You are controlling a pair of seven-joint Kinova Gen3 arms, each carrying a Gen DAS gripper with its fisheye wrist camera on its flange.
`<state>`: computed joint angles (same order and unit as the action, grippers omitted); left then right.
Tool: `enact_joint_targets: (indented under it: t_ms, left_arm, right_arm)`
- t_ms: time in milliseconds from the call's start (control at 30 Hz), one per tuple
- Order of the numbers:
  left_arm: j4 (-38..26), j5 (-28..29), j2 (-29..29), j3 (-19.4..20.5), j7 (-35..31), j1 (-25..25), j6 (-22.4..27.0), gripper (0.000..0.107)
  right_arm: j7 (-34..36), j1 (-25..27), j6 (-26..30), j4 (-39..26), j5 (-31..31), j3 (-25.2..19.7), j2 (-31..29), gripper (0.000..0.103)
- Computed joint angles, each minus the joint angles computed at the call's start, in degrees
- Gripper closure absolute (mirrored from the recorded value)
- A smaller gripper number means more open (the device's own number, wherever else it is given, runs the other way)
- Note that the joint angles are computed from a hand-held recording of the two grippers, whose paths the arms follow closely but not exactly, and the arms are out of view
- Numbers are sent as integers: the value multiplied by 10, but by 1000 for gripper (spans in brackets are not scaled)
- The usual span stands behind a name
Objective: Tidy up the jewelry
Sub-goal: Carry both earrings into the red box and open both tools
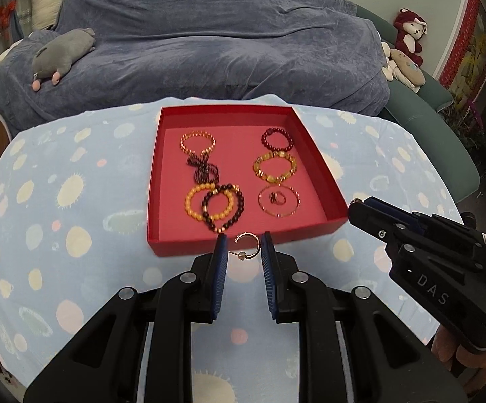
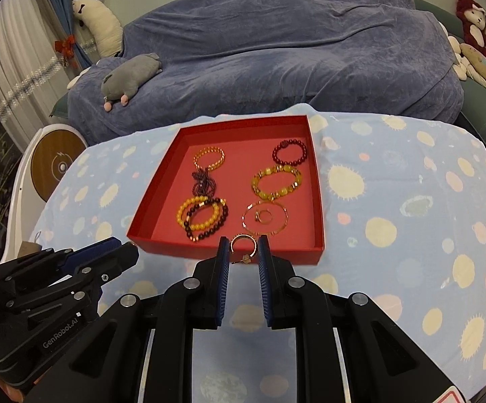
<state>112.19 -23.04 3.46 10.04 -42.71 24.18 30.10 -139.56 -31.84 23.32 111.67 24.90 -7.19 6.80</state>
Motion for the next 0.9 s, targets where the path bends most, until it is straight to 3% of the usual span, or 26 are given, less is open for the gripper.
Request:
enact_joint_targets:
  t_ms: [533,900]
  left_arm:
    - [-200,75,191,-64,-153,-26,13,88]
    - [-254,127,262,-85,-206,-37,23,88]
  right_arm:
    - [199,48,32,-225,-130,34,194,87]
    - [274,76,54,-295,-207,27,272,87]
